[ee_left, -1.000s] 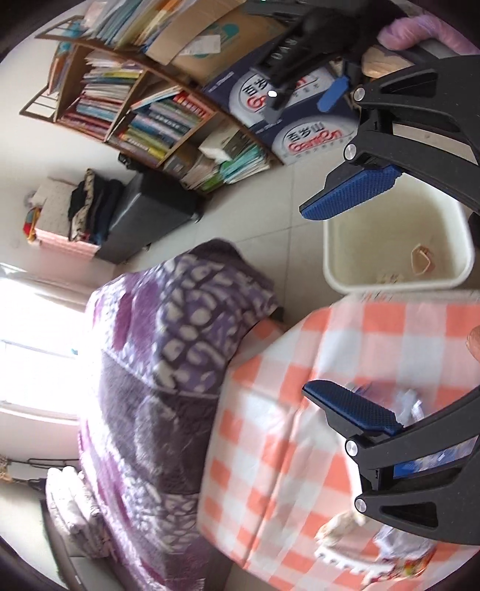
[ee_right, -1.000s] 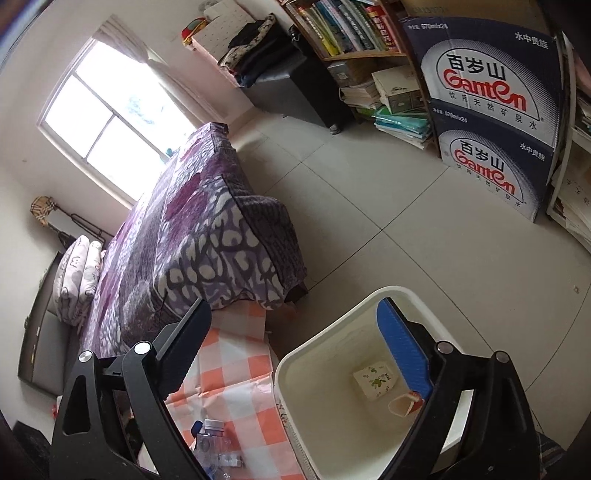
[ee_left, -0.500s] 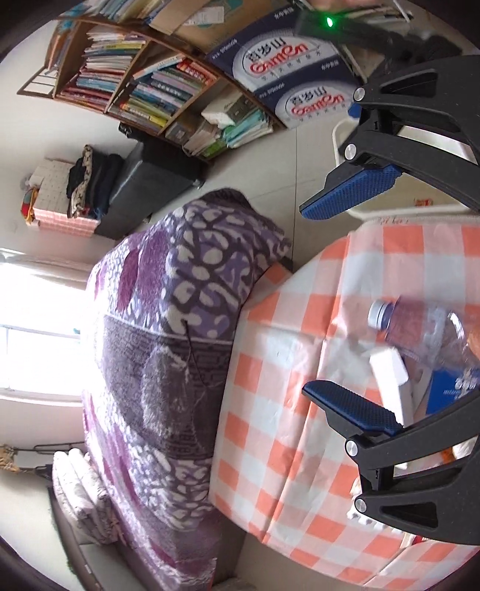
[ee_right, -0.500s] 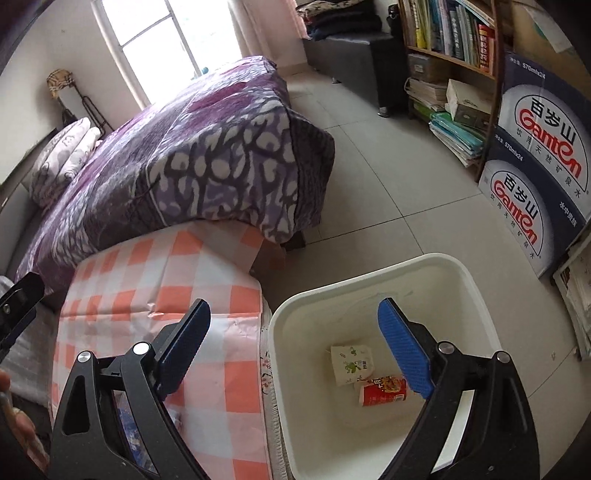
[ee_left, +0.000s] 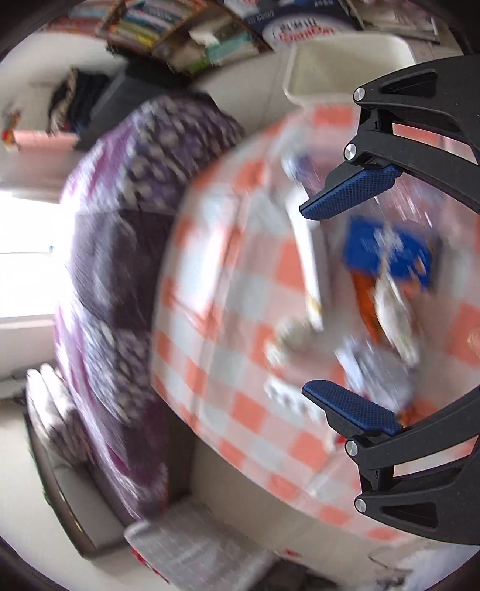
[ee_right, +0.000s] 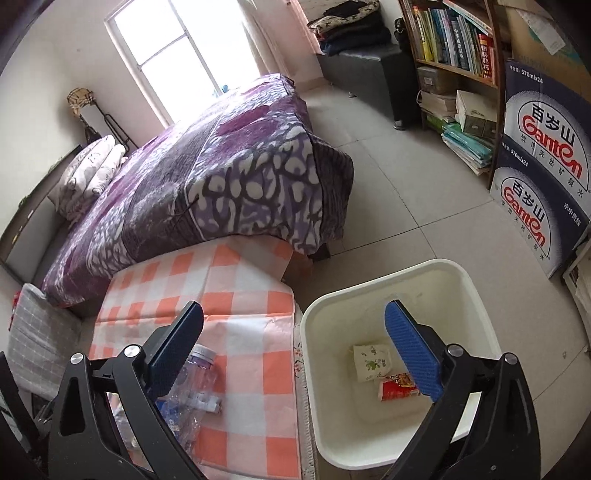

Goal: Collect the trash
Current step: 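Grasp the white foam strip with the left tool from the table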

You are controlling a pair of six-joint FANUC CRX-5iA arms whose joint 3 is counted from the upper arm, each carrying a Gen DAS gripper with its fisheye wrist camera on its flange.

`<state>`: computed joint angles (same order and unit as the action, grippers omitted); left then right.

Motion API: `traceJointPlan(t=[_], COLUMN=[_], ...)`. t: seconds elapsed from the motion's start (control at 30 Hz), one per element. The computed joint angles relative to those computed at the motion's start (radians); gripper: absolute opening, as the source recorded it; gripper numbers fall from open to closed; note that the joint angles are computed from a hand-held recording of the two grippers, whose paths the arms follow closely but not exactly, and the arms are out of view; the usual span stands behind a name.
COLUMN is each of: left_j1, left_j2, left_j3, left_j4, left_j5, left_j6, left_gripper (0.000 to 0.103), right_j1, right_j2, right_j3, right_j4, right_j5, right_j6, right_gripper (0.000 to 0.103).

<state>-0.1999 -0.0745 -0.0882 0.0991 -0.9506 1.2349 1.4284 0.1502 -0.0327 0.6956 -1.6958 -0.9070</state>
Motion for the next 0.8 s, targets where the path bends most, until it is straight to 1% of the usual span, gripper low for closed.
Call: traceJointPlan(t=[0.1, 0.17, 0.2, 0.23, 0.3, 0.33, 0.37, 0.4, 0.43, 0.5, 0.53, 0.57, 0.6, 0.63, 0.67, 0.7, 0.73, 0.77, 0.8], left_j1=[0.048, 0.097, 0.131, 0.160, 0.193, 0.196, 0.180, 0.156, 0.114, 0.065, 0.050, 0.041, 0.028, 0.021, 0.016, 0.018, 0.027, 0.033, 0.044], left_j2=[0.004, 0.036, 0.051, 0.062, 0.081, 0.111, 0.138, 0.171, 0.223, 0.282, 0.329, 0.369, 0.397, 0.404, 0.405, 0.405, 0.407, 0.405, 0.394], left_j3=[0.032, 0.084, 0.100, 0.108, 0.117, 0.137, 0.165, 0.203, 0.269, 0.337, 0.384, 0.421, 0.444, 0.447, 0.441, 0.432, 0.424, 0.418, 0.403], left_j4=[-0.097, -0.118, -0.099, -0.071, -0.015, 0.013, 0.007, -0.017, -0.081, -0.162, -0.180, -0.190, -0.219, -0.243, -0.260, -0.258, -0.246, -0.239, -0.223], left_j5=[-0.034, -0.119, -0.155, -0.174, -0.189, -0.198, -0.213, -0.236, -0.273, -0.317, -0.373, -0.424, -0.446, -0.441, -0.425, -0.410, -0.407, -0.404, -0.388], left_j6=[0.069, 0.117, 0.132, 0.152, 0.165, 0.146, 0.136, 0.125, 0.119, 0.117, 0.096, 0.079, 0.080, 0.082, 0.080, 0.074, 0.070, 0.077, 0.088], left_gripper=[0.086, 0.086, 0.086, 0.086, 0.086, 0.086, 0.086, 0.086, 0.086, 0.084, 0.084, 0.078, 0.070, 0.067, 0.062, 0.049, 0.040, 0.024, 0.024], right_j1=[-0.011, -0.023, -0.028, -0.038, -0.059, -0.065, -0.069, -0.072, -0.072, -0.070, -0.075, -0.085, -0.093, -0.097, -0.104, -0.109, -0.116, -0.121, -0.124], right_j2=[0.006, 0.022, 0.035, 0.052, 0.079, 0.091, 0.105, 0.117, 0.130, 0.145, 0.153, 0.159, 0.148, 0.133, 0.125, 0.124, 0.127, 0.130, 0.130], right_j3=[0.017, 0.042, 0.058, 0.082, 0.124, 0.139, 0.153, 0.166, 0.174, 0.173, 0.181, 0.194, 0.180, 0.156, 0.143, 0.140, 0.141, 0.141, 0.138], right_j4=[-0.001, 0.011, 0.021, 0.027, 0.014, 0.009, 0.003, -0.001, -0.002, -0.002, -0.024, -0.059, -0.073, -0.072, -0.077, -0.084, -0.090, -0.092, -0.094], right_j5=[0.061, 0.087, 0.097, 0.112, 0.150, 0.162, 0.168, 0.168, 0.166, 0.168, 0.163, 0.163, 0.202, 0.245, 0.283, 0.303, 0.322, 0.344, 0.367], right_j6=[0.016, 0.031, 0.046, 0.078, 0.155, 0.178, 0.198, 0.215, 0.235, 0.283, 0.320, 0.346, 0.347, 0.337, 0.336, 0.340, 0.346, 0.348, 0.348], right_gripper=[0.095, 0.095, 0.095, 0.096, 0.096, 0.096, 0.096, 0.096, 0.096, 0.096, 0.096, 0.096, 0.096, 0.096, 0.096, 0.096, 0.096, 0.096, 0.096])
